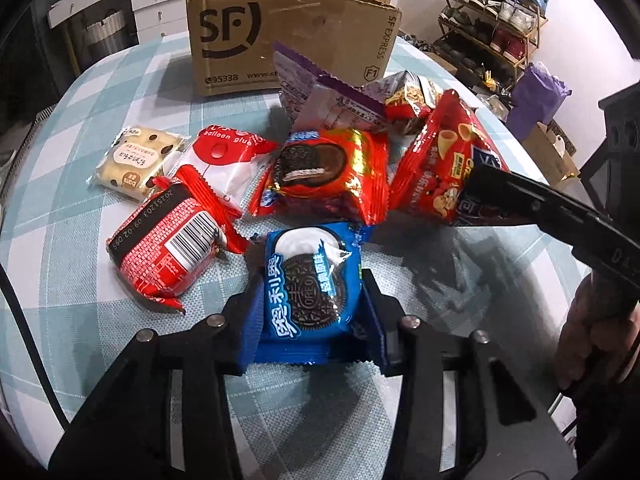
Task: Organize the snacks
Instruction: 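Grasp the blue Oreo pack with the left gripper while the right holds the chips, then lift both packets and carry them toward the cardboard box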
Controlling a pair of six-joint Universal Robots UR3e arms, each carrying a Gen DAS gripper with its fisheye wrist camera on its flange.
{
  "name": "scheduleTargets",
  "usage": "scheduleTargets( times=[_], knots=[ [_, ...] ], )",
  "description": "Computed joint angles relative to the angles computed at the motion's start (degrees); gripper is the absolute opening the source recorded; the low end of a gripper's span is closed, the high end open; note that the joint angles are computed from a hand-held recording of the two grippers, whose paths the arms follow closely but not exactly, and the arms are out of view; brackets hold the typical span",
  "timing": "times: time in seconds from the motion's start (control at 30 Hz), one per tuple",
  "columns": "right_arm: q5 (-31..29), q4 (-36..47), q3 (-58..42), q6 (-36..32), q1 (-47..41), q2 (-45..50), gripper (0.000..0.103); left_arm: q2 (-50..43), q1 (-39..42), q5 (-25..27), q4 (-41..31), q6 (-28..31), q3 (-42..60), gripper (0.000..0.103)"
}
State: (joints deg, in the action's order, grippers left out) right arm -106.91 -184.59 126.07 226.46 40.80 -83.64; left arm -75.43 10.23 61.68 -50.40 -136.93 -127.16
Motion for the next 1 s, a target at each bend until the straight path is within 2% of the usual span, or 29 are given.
scheduleTargets(
  times=[0.63,1.0],
  knots=[
    [-2.3,-0.7,0.9,1.8,2.1,-3.0,0.034,6.9,6.7,-4.8,-13.1,4.8,3.4,0.041],
    [-4.5,2.6,-2.5,0.7,3.1,-5.4,0.034,7.9,8.6,-8.0,-21.4,5.3,10.4,0.041]
  ],
)
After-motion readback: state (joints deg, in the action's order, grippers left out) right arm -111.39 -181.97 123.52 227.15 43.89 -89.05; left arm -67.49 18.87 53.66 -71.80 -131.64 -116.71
